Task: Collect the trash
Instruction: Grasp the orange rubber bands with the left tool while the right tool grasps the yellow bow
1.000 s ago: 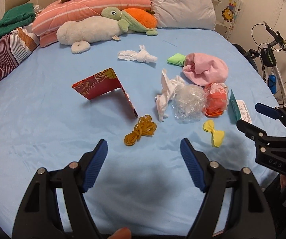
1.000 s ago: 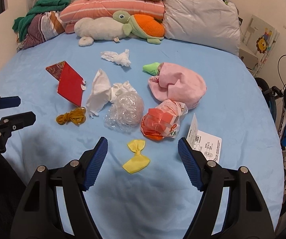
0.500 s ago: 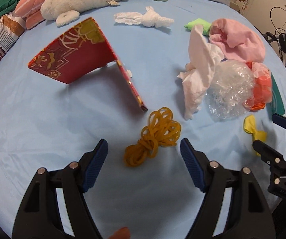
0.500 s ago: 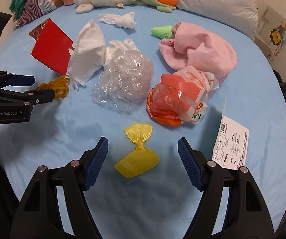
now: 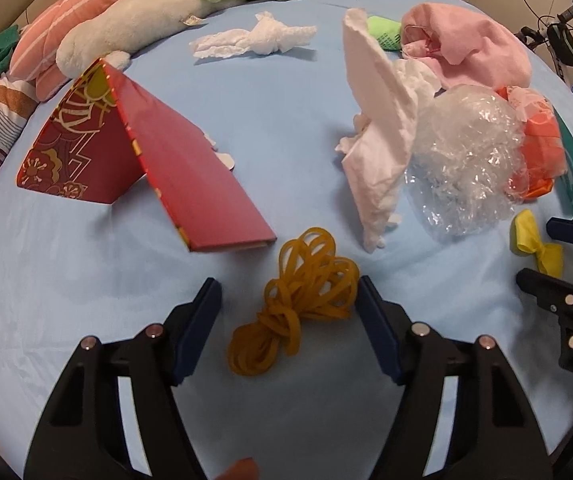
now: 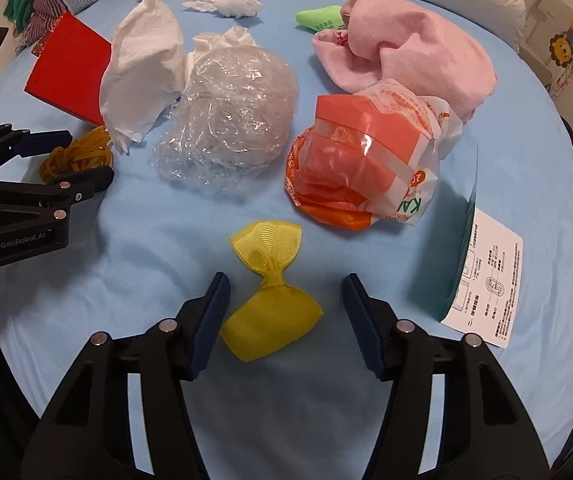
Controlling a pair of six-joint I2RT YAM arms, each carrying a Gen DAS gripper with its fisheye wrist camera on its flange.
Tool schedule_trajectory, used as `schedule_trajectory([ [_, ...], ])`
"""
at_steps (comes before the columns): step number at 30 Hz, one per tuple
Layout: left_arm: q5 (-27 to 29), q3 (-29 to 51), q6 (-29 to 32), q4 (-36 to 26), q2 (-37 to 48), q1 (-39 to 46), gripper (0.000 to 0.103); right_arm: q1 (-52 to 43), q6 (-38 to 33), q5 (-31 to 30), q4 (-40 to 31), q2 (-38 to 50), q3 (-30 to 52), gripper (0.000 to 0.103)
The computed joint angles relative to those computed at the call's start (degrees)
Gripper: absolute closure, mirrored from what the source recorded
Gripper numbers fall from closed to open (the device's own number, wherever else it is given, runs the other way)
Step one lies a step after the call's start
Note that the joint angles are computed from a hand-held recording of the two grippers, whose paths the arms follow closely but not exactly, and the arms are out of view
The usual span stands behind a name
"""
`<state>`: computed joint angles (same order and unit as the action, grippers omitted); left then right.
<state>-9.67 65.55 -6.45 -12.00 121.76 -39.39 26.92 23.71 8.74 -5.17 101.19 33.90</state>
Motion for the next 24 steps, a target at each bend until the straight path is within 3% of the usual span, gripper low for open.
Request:
schedule_trajectory([
  [1,0.09,0.25,0.40,0.51,0.24,-0.25,0.047,-0.01,-0.36,-0.15,-0.09,-0.31,-0.04,0.061],
  [3,0.56,-0.34,1.12,1.16,-0.28,-0.67,0.067,0.11,-0.82,-0.47,-0.20,-0.45,0.29,0.071],
  [6,1.21,-0.76,1.87,1.43,-0.61,-0.68,0.080,-0.16,-0.97,-1.27,-0.59,-1.42,0.25,0.086],
  [10,3.25,-1.14,2.09,0.91,-1.27,-0.45,0.082,-1.25,-0.62,-3.24,-0.66,-2.94,-0.36,0.095],
  [24,5.33,-5.42,3.00,1.83,-6.87,-2.56,0.082,1.16,0.39,-2.19,-1.61,-9.37,-1.71,0.096],
])
